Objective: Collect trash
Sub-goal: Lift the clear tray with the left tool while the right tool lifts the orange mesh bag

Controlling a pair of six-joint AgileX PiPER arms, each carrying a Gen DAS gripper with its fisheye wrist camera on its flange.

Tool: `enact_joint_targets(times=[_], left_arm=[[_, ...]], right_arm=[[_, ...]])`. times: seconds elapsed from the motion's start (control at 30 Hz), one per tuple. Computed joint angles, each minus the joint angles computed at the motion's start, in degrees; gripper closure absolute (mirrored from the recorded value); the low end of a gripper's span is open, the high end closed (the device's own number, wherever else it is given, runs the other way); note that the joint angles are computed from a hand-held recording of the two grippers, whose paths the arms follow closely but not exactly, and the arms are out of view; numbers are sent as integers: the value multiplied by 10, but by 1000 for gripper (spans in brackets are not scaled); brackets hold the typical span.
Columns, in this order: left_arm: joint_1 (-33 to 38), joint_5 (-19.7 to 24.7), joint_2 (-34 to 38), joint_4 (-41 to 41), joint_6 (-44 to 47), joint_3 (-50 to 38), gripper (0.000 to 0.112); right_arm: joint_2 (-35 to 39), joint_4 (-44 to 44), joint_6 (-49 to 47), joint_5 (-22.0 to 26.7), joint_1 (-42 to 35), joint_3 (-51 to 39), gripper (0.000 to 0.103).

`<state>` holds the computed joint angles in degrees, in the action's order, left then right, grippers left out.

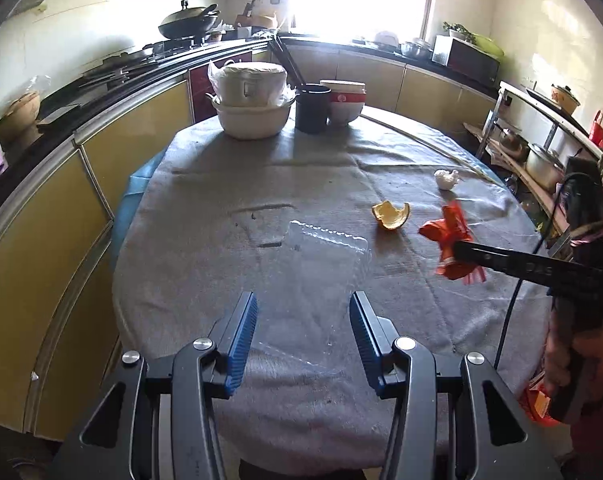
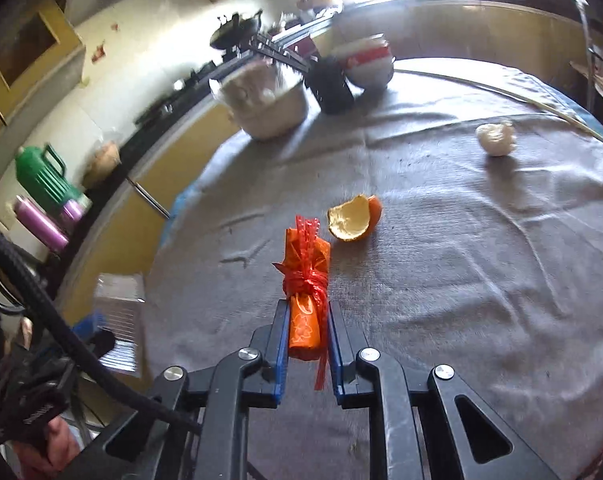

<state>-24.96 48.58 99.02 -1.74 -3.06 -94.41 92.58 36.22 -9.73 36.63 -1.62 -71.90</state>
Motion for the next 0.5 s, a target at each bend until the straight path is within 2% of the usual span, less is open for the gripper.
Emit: enact_joint_targets(times=[0.17,0.3,0.5], left_arm=[[-17,11,-25,61,-54,8,63],[-46,13,-46,140,-108,14,63],[-87,18,-68,220,-162,24,63]], right_arm=[[-94,41,-34,-19,-12,91,84],[-170,40,-25,-29,-17,153,84],[-288,28,-12,-7,-49,217,84]])
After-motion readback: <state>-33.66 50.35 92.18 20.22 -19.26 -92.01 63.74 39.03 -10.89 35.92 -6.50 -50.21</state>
